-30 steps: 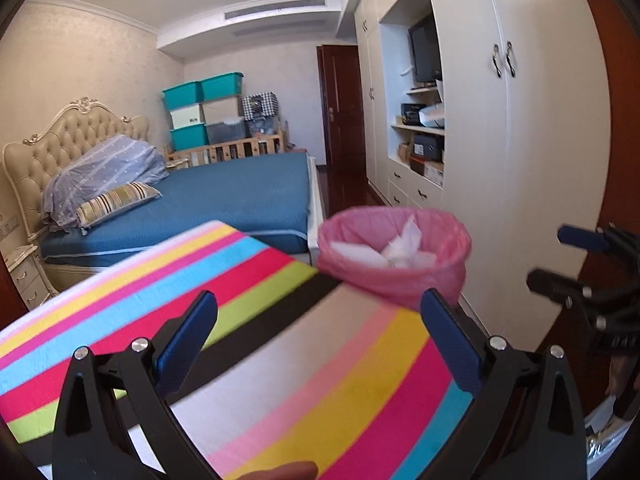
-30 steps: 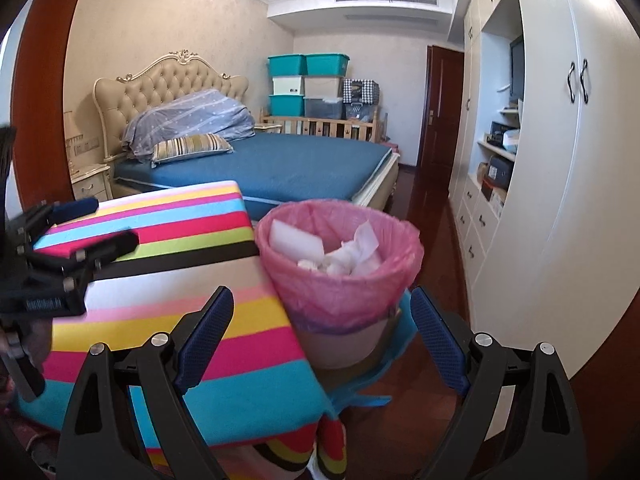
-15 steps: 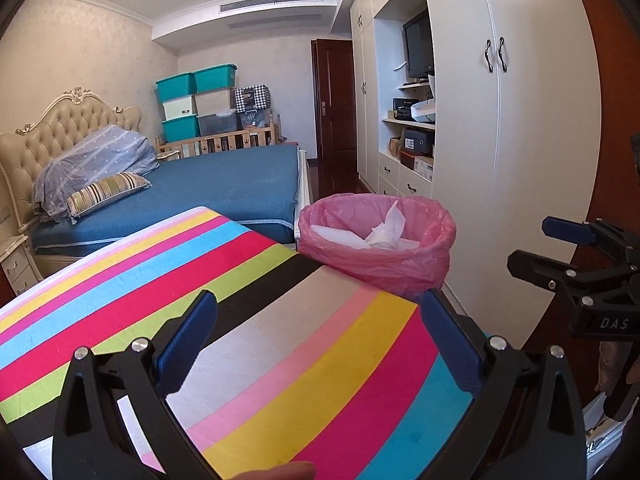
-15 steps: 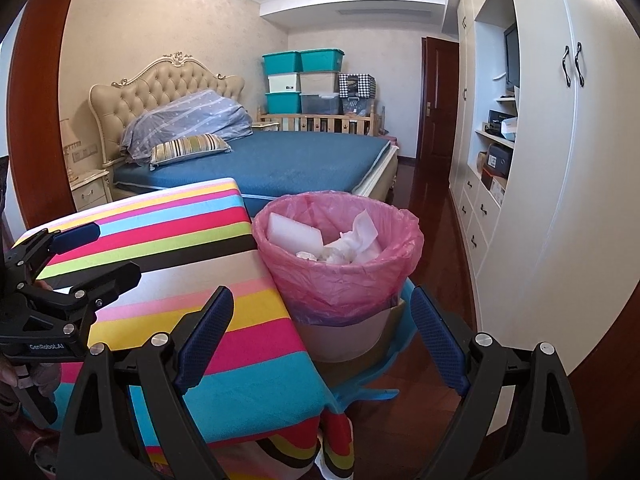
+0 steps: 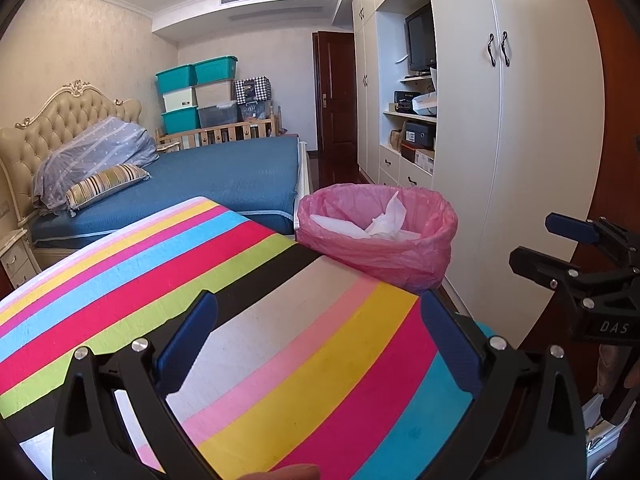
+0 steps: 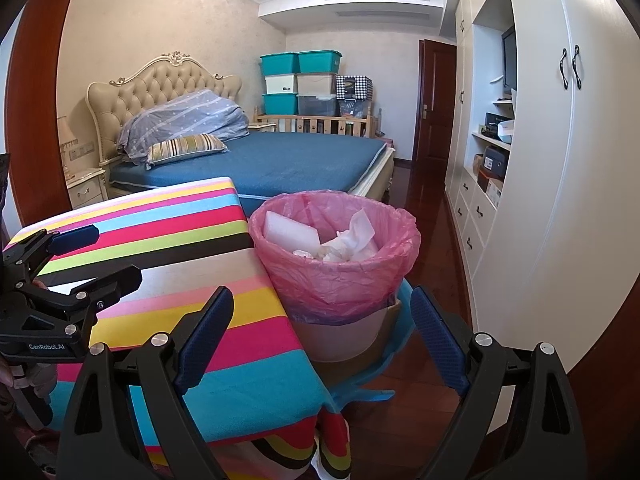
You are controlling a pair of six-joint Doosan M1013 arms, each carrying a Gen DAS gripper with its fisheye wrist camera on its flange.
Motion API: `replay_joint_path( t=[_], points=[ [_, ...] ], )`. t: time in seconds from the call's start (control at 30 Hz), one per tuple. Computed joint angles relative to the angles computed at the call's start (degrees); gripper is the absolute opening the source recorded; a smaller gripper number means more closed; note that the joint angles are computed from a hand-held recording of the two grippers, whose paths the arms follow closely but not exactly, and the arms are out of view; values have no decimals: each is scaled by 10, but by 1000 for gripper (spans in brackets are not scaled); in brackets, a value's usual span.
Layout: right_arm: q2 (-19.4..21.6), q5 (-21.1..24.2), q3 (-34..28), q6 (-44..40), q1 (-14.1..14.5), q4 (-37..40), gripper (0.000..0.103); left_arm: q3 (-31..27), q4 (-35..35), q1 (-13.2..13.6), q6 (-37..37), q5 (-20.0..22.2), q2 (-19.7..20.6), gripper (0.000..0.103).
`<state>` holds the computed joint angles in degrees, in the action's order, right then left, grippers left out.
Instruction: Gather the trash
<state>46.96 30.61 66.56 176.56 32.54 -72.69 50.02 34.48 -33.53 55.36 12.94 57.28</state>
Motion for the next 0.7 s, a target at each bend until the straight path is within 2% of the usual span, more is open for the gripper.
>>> replay_joint_path(
  t=[0.43, 0.7],
  points=[
    [1, 7, 6, 35, 2, -32, 85, 2, -4, 0, 2, -2, 0, 98],
    [1, 8, 6, 37, 2, -34, 85, 9, 19, -1, -20, -10, -2, 98]
  ],
)
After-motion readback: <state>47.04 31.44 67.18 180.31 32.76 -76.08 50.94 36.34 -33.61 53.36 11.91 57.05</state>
